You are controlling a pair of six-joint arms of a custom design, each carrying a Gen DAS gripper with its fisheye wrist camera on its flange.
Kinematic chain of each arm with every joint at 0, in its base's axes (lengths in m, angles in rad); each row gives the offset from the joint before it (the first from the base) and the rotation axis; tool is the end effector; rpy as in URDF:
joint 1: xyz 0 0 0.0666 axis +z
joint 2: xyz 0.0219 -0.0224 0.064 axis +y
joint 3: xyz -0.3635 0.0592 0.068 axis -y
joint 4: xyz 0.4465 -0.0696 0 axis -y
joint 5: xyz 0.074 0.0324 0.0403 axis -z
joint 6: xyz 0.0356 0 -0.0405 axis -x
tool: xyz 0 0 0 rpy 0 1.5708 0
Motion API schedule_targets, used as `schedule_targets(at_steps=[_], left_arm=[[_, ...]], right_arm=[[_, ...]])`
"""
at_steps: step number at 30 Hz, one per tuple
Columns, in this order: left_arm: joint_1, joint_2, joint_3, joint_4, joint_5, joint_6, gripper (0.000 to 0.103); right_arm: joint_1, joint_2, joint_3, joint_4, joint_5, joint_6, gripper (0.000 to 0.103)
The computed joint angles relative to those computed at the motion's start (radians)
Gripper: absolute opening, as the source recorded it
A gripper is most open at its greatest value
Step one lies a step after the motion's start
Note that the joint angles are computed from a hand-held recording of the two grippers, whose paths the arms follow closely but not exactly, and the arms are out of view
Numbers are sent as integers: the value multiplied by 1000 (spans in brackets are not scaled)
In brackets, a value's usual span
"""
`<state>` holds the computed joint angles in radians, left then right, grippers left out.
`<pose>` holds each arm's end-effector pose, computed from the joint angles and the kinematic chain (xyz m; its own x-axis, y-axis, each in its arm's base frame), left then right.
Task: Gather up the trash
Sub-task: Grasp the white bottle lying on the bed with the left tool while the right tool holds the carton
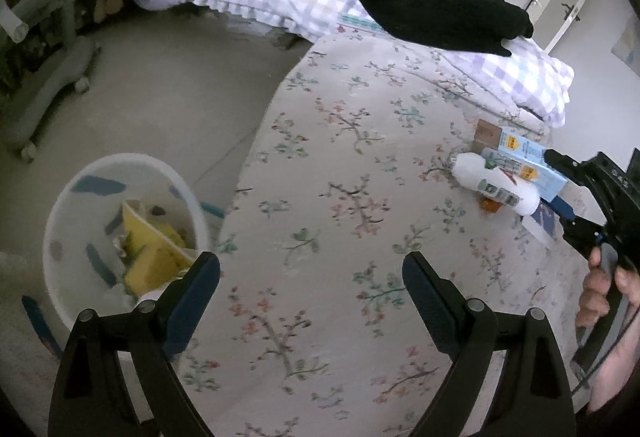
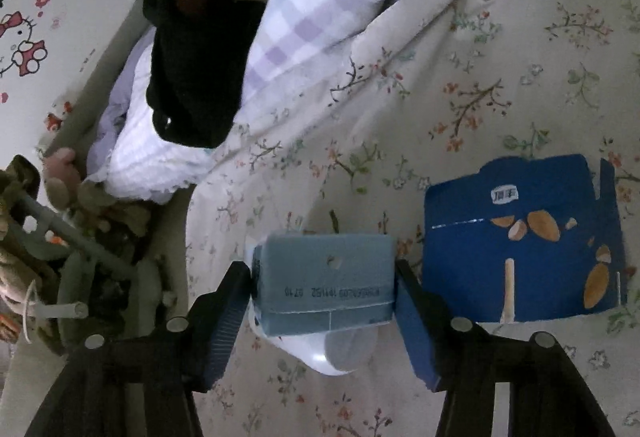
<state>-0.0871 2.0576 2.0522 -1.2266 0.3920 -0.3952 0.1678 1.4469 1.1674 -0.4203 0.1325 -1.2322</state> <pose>0.7299 -0.0778 0.3168 -0.7875 0.4259 -0.4455 0.5527 0.8079 -0.2046 0.5501 0.0880 0.3060 -0.2731 0.9020 -0.3344 0.5771 0.4317 0.6933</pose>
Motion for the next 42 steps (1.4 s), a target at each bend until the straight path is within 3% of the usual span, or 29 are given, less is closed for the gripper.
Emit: schedule_targets(at_steps=[3, 7, 13, 22, 26, 28, 30, 32, 34, 42], left_arm=[[-25, -10, -7, 21, -6, 21, 94], [-77, 0, 17, -12, -11, 76, 94], [-177, 56, 110, -82, -6, 209, 94], [-260, 169, 244, -141, -25, 415, 92], [-274, 236, 331, -201, -35, 451, 84], [-269, 257, 355, -230, -11, 473, 74], [-266, 240, 330, -213, -17, 459, 64], [-256, 220, 302, -202, 18, 425, 51], [-241, 211, 289, -207, 66, 394, 45], [-174, 139, 218, -205, 185, 225, 40]], right_arm=[[-1, -51, -21, -2, 11, 10, 59], [-3, -148, -63, -9, 64, 6, 58], [-6, -271, -113, -156, 162, -20, 58], [-63, -442, -246, -256, 173, -57, 58], [-87, -475, -275, -270, 154, -56, 58], [-93, -477, -280, -270, 143, -50, 58], [-97, -476, -282, -271, 133, -42, 58], [-101, -473, -281, -272, 123, -33, 58], [-97, -470, -277, -274, 123, -27, 58], [-64, -449, -239, -258, 104, -31, 58]])
